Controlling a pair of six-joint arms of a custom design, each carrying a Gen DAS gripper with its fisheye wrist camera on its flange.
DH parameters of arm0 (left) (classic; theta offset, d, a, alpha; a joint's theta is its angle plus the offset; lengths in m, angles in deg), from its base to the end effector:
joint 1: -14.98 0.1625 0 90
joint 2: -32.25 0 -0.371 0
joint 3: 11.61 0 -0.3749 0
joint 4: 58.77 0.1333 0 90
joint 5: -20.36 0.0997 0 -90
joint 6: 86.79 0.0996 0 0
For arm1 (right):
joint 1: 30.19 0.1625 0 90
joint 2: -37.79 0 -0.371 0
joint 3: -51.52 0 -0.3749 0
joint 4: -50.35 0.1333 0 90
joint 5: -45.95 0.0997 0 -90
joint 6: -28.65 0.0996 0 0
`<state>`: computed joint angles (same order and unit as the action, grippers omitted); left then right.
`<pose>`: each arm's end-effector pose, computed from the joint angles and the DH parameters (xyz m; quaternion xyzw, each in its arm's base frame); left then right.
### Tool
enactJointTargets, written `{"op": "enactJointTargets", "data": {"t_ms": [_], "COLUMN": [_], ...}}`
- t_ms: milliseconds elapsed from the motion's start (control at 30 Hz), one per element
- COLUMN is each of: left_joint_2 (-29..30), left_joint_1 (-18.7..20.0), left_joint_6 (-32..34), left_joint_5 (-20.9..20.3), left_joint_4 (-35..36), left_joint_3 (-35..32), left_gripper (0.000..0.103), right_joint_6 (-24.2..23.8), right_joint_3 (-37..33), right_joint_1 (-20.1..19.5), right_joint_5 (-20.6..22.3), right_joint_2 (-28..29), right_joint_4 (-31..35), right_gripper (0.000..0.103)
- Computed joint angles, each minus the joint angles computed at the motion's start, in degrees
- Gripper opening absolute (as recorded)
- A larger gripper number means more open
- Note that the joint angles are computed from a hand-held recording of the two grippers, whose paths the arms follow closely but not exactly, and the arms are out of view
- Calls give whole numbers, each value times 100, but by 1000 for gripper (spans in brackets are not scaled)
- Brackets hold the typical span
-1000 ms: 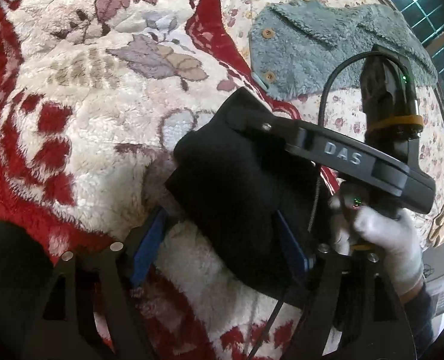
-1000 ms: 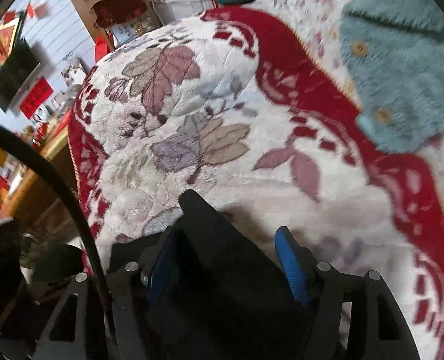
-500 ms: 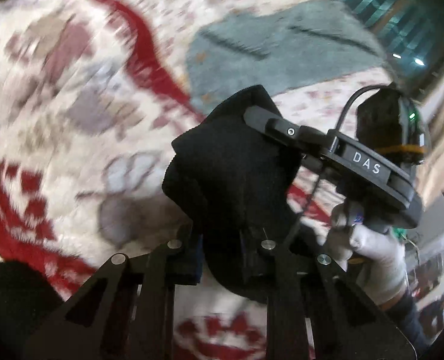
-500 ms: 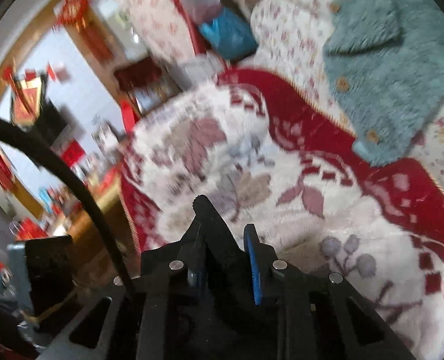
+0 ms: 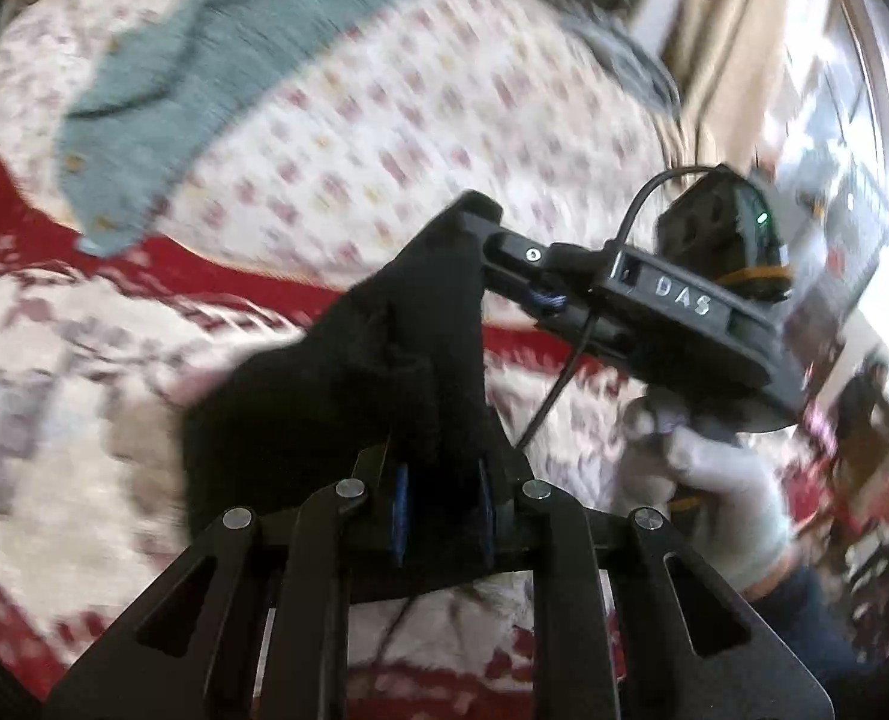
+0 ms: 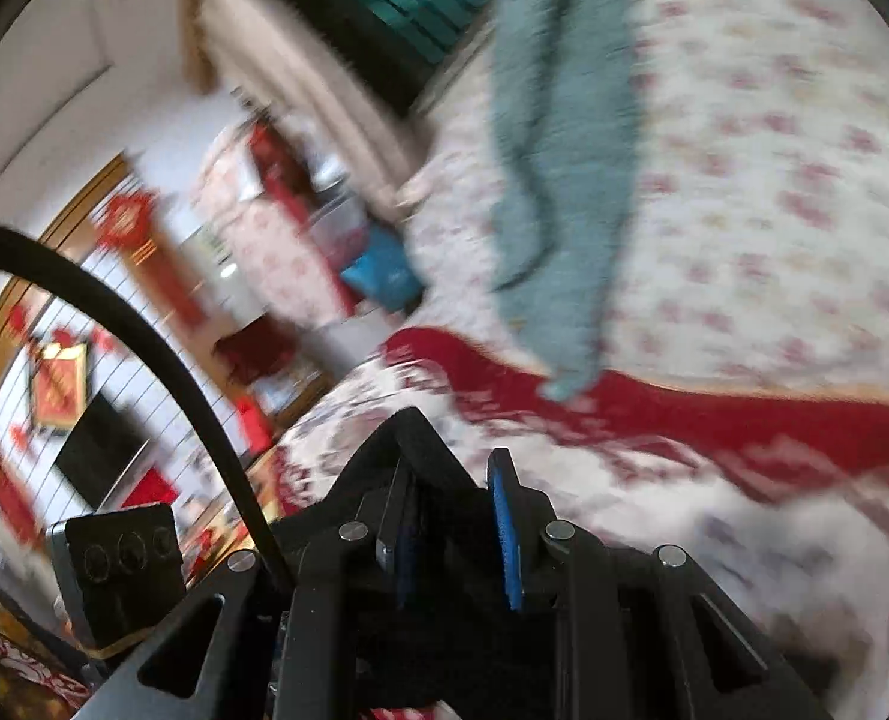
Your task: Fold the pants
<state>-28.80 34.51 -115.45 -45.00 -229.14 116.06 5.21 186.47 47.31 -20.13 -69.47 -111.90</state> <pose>-0.3626 -0.3141 0.0788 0.3222 0.9152 -0.2371 0.0484 0.0923 -0.3859 0.3477 -0.1645 0.8936 -0.4120 0.0680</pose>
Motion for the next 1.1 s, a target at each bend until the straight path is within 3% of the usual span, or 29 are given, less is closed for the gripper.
{"op": "enactJointTargets", "data": {"t_ms": [67, 133, 167, 233, 300, 333, 400, 533, 600, 667, 800, 833, 867, 933, 1000, 1100], "left_joint_2": [634, 1101, 1167, 1032, 798, 661, 346, -240, -387, -427, -289, -186, -90, 62, 131, 288], "left_joint_1": [-2, 101, 84, 19, 116, 174, 164, 21, 22, 93, 373, 426, 482, 593, 667, 498], "left_joint_6": [36, -125, -184, -224, -170, -177, -145, 100, 113, 79, -7, -113, -185, -381, -493, -492], "left_joint_5": [-24, -270, -273, -258, -688, -983, -1103, -506, 31, 462, 812, 962, 1031, 977, 747, 958], "left_joint_4": [147, 659, 712, 525, 457, 389, 338, 745, 1002, 1194, 1332, 1343, 1325, 1464, 1500, 1387], "left_joint_3": [-264, -579, -596, -436, -390, -342, -224, -50, -21, -20, -43, -86, -121, -206, -198, -240], "left_gripper": [17, 17, 17, 22, 52, 56, 57, 57, 57, 57, 57, 57, 57, 57, 57, 60], "right_joint_6": [71, 436, 531, 489, 427, 433, 514, 329, 351, 428, 719, 685, 690, 694, 489, 175], "right_joint_3": [276, 460, 505, 734, 945, 995, 1032, 1153, 1166, 1150, 971, 955, 905, 844, 915, 927], "right_joint_1": [-497, -828, -963, -1435, -1821, -1933, -2069, -2369, -2108, -1687, -767, -707, -567, -380, -369, -317], "right_joint_5": [-222, -1012, -1209, -947, -538, -431, -299, 399, 256, -80, -926, -978, -1148, -1536, -1574, -1614], "right_joint_2": [-407, -616, -718, -1218, -1783, -1976, -2307, -3005, -2923, -2591, -1426, -1242, -945, -495, -393, -719], "right_joint_4": [-29, -122, -24, 175, 320, 403, 626, 1573, 1639, 1442, 591, 463, 269, -49, -402, -381], "right_gripper": [22, 29, 31, 40, 52, 55, 55, 59, 66, 66, 66, 65, 60, 32, 21, 13]}}
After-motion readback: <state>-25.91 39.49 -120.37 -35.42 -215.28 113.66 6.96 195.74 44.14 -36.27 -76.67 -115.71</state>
